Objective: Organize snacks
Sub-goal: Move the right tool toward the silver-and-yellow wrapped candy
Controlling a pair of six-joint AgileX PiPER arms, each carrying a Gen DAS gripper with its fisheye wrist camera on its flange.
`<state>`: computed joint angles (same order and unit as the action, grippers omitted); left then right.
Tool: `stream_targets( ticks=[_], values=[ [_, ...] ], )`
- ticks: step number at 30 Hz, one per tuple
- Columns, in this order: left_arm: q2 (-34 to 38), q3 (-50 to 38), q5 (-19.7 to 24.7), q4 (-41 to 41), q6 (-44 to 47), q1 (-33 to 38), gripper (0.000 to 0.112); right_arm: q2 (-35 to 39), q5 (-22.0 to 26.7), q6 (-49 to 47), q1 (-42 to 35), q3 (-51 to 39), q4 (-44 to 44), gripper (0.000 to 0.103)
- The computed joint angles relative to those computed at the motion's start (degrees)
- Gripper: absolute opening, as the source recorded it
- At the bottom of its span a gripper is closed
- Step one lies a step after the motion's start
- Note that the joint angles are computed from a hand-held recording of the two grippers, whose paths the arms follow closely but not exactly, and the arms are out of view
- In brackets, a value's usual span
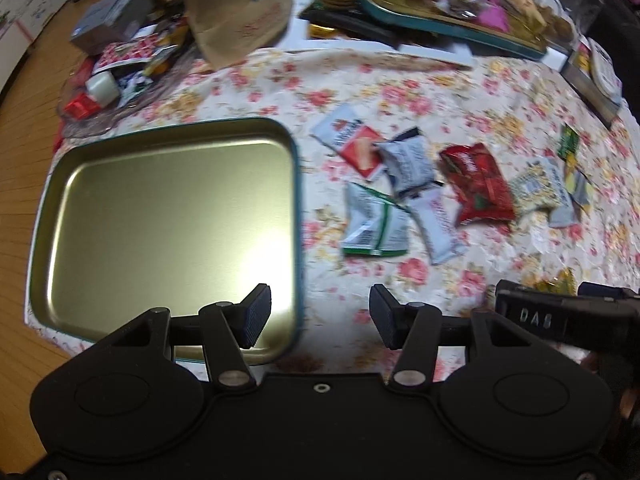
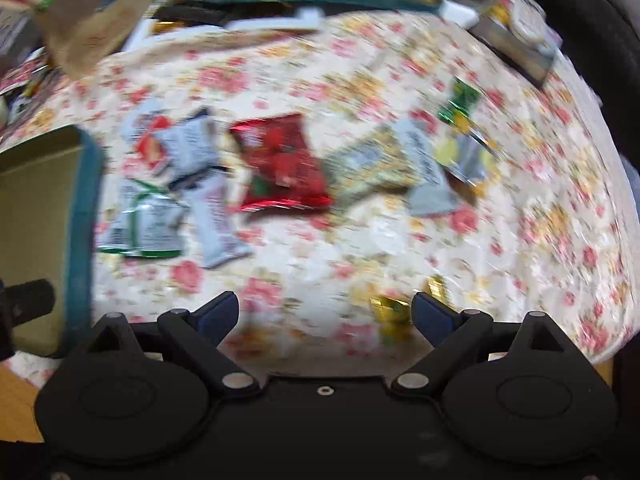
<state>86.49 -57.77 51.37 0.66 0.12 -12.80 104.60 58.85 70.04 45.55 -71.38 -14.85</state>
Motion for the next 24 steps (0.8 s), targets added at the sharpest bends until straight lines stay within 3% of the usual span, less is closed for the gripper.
stream_targets(
  ticks=[10,16,19,24],
  values=[
    [3.8,-0.9,0.9,0.9,-4.9,-11.2,0.059,-6.7,-9.3,-3.9,-12.2,16.9,6.4,0.096],
    [7.1,0.0,-0.2,3.5,-8.3,-15.2,0.059,-6.4,-11.5,-4.1,-11.2,18.4,4.0,0.096],
    [8.8,0.3,-0.3,3.8,-9.4,-15.5,0.059,-5.3,-12.1,-3.8,-10.6,17.5,2.9,0.103],
    [11.0,0.6,-0.7,4.2,-10.6,-14.9,0.059,-5.5,-14.3,-3.5,-10.5,18.9,1.4,0.103]
  ],
)
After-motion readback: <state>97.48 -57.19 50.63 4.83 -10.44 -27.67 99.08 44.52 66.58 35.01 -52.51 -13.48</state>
